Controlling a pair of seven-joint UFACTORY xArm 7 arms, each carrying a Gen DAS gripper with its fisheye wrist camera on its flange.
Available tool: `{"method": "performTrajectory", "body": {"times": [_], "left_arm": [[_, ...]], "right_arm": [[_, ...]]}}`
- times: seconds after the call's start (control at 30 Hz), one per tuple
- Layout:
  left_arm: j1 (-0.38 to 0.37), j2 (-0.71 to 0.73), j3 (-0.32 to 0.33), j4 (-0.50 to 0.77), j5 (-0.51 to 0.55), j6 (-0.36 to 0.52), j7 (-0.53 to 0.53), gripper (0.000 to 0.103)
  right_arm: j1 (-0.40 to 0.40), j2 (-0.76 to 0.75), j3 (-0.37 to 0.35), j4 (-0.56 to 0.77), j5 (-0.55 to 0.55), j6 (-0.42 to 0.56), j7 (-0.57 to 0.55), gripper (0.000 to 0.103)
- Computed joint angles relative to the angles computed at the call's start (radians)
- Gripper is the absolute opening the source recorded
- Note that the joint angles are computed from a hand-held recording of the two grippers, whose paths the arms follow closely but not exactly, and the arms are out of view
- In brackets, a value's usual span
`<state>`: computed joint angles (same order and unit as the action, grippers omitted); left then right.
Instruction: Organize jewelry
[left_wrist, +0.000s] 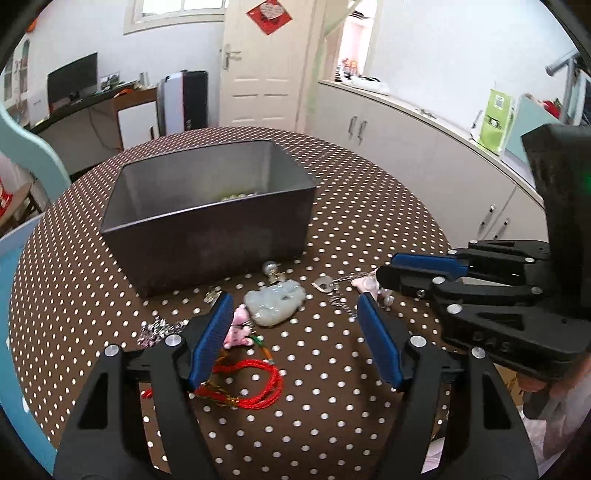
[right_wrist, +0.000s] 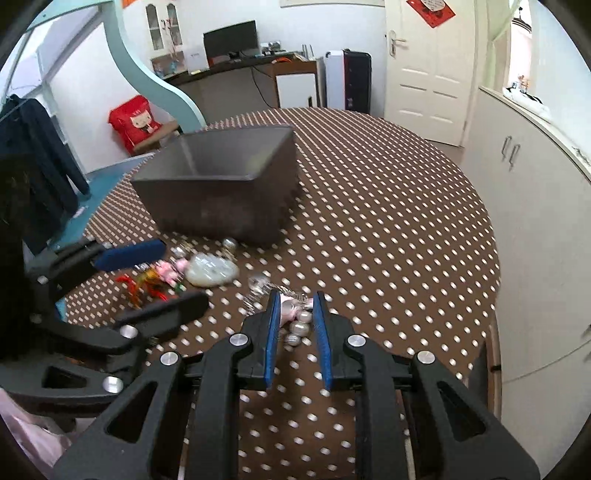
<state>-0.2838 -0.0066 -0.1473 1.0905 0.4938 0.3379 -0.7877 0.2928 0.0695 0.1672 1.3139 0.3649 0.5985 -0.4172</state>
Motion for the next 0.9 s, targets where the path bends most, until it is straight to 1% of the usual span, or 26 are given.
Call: {"method": "performTrajectory", "body": {"times": [0.07,0.1,0.17,0.23,0.27,0.33,0.37,0.4,0.43,0.5,0.57,0.63,0.67,0.73,0.9], "left_arm": [[-0.004,0.016,-0.001,0.010,-0.050,-0.013,0.054,0.068],[-0.007,0.029,-0.002,0.023,-0.059,-0.014,0.066,0.065],[-0.016,0.050,-0.002,0.038,-0.089,-0.024,0.113,0.059],[-0.024,0.071,-0.002,0.048,-0.133,-0.043,0.176,0.049],[-0.032,0.084,-0.001,0.057,-0.139,-0.047,0.190,0.048],[-0.046,0.108,0.008,0.071,-0.128,-0.063,0.207,0.046],[-0.056,0.122,0.016,0.086,-0.111,-0.048,0.203,0.046],[-0.063,0.129,0.024,0.093,-0.101,-0.037,0.200,0.041],[-0.064,0.141,0.025,0.103,-0.112,-0.030,0.216,0.035],[-0.044,0.157,0.006,0.115,-0.223,-0.018,0.310,0.029],[-0.047,0.160,0.012,0.121,-0.256,-0.014,0.338,0.024],[-0.065,0.169,0.032,0.143,-0.219,0.023,0.319,0.015],[-0.071,0.173,0.039,0.153,-0.202,0.039,0.315,0.012],[-0.087,0.181,0.054,0.176,-0.155,0.079,0.287,0.001],[-0.103,0.189,0.063,0.208,-0.093,0.135,0.233,0.000]], "right_arm": [[-0.003,-0.006,-0.010,-0.014,-0.034,-0.011,0.034,0.033],[-0.007,-0.009,-0.012,-0.017,-0.029,-0.014,0.033,0.035],[-0.016,-0.023,-0.014,-0.029,-0.001,-0.026,0.008,0.035],[-0.023,-0.030,-0.018,-0.032,0.023,-0.029,-0.020,0.037],[-0.026,-0.033,-0.021,-0.036,0.026,-0.034,-0.023,0.039],[-0.031,-0.038,-0.027,-0.044,0.020,-0.040,-0.009,0.039],[-0.034,-0.038,-0.030,-0.046,0.021,-0.042,-0.004,0.039],[-0.037,-0.036,-0.032,-0.043,0.023,-0.040,-0.003,0.039],[-0.040,-0.037,-0.033,-0.046,0.030,-0.037,-0.005,0.039],[-0.043,-0.037,-0.034,-0.049,0.036,-0.033,-0.007,0.039],[-0.046,-0.031,-0.034,-0.040,0.045,-0.023,-0.015,0.039],[-0.046,-0.033,-0.031,-0.045,0.054,-0.020,-0.018,0.039],[-0.046,-0.033,-0.031,-0.047,0.062,-0.017,-0.026,0.039],[-0.044,-0.036,-0.028,-0.051,0.075,-0.014,-0.040,0.039],[-0.036,-0.045,-0.022,-0.055,0.127,-0.012,-0.097,0.039]]}}
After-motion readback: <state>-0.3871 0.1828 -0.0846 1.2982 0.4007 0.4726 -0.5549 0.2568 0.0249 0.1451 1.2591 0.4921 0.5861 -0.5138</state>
